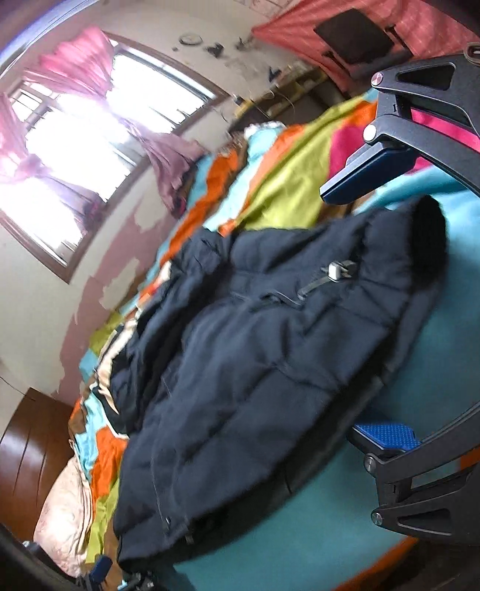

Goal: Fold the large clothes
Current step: 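Grasp the jacket edge by the zipper pull with both grippers, then lift the held jacket edge and fold it over onto the jacket with both grippers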

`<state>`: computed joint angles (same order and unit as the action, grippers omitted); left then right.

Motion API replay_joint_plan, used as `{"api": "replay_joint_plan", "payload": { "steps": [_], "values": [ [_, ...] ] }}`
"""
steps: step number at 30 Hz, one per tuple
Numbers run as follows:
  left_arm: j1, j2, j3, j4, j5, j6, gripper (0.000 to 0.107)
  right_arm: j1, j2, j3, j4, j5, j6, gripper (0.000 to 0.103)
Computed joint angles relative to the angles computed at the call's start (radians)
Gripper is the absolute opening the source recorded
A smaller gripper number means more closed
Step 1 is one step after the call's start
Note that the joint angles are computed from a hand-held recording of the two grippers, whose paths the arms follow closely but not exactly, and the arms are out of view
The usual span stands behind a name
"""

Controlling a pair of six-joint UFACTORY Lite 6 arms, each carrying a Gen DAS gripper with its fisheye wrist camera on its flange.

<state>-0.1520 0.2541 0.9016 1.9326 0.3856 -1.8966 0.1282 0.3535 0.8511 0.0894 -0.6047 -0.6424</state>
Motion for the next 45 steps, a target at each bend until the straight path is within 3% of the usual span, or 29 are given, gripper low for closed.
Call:
{"api": "replay_joint_plan", "payload": {
  "steps": [2, 4, 6, 9, 15, 17, 18, 19, 22, 25, 28, 30, 33, 36, 39, 42, 45],
  "values": [
    [-0.020, -0.010, -0.023, 0.033, 0.043, -0.043, 0.096, -0.020, 0.007, 0.012, -0.089, -0.011, 0.096, 0.099],
    [-0.050, -0.024, -0.053, 0.067, 0.096, -0.075, 0.089, -0.036, 0.002, 0.014, -0.181, -0.001, 0.189, 0.085],
    [-0.069, -0.029, -0.068, 0.092, 0.118, -0.089, 0.080, -0.048, -0.006, 0.012, -0.283, 0.010, 0.284, 0.059],
    [-0.093, -0.026, -0.079, 0.102, 0.146, -0.093, 0.071, -0.036, -0.014, -0.002, -0.312, 0.006, 0.297, 0.043],
    [-0.111, 0.042, -0.056, 0.098, 0.225, -0.099, 0.063, -0.032, 0.059, 0.073, -0.217, 0.059, 0.258, 0.043],
    [-0.100, 0.071, -0.029, 0.074, 0.210, -0.083, 0.058, -0.063, 0.081, 0.112, -0.329, 0.103, 0.421, 0.043],
    [-0.095, 0.083, -0.018, 0.060, 0.210, -0.077, 0.044, -0.078, 0.080, 0.116, -0.395, 0.103, 0.512, 0.040],
    [-0.087, 0.092, -0.007, 0.051, 0.190, -0.069, 0.038, -0.084, 0.072, 0.112, -0.437, 0.101, 0.561, 0.038],
    [-0.078, 0.083, -0.022, 0.113, 0.183, -0.145, 0.034, -0.079, 0.064, 0.104, -0.481, 0.113, 0.594, 0.030],
    [-0.066, 0.077, -0.033, 0.177, 0.173, -0.234, 0.029, -0.119, 0.095, 0.156, -0.712, 0.145, 0.879, 0.029],
    [-0.064, 0.001, -0.108, 0.321, 0.189, -0.393, 0.014, -0.160, 0.078, 0.167, -0.910, 0.122, 1.114, 0.021],
    [-0.086, -0.096, -0.195, 0.393, 0.254, -0.479, 0.011, -0.172, 0.035, 0.126, -0.911, 0.085, 1.121, 0.014],
    [-0.094, -0.236, -0.286, 0.448, 0.255, -0.534, 0.006, -0.216, -0.044, 0.064, -0.966, 0.020, 1.175, 0.012],
    [-0.160, -0.353, -0.347, 0.365, 0.261, -0.474, 0.004, -0.273, -0.143, -0.004, -1.040, -0.035, 1.239, 0.011],
    [-0.224, -0.512, -0.404, 0.218, 0.206, -0.364, 0.004, -0.337, -0.239, -0.063, -1.148, -0.070, 1.339, 0.010],
    [-0.293, -0.724, -0.475, -0.035, 0.138, -0.139, 0.004, -0.432, -0.379, -0.155, -1.315, -0.113, 1.476, 0.010],
    [-0.427, -0.919, -0.538, -0.349, 0.200, 0.155, 0.003, -0.530, -0.542, -0.245, -1.493, -0.169, 1.619, 0.010]
  ]
}}
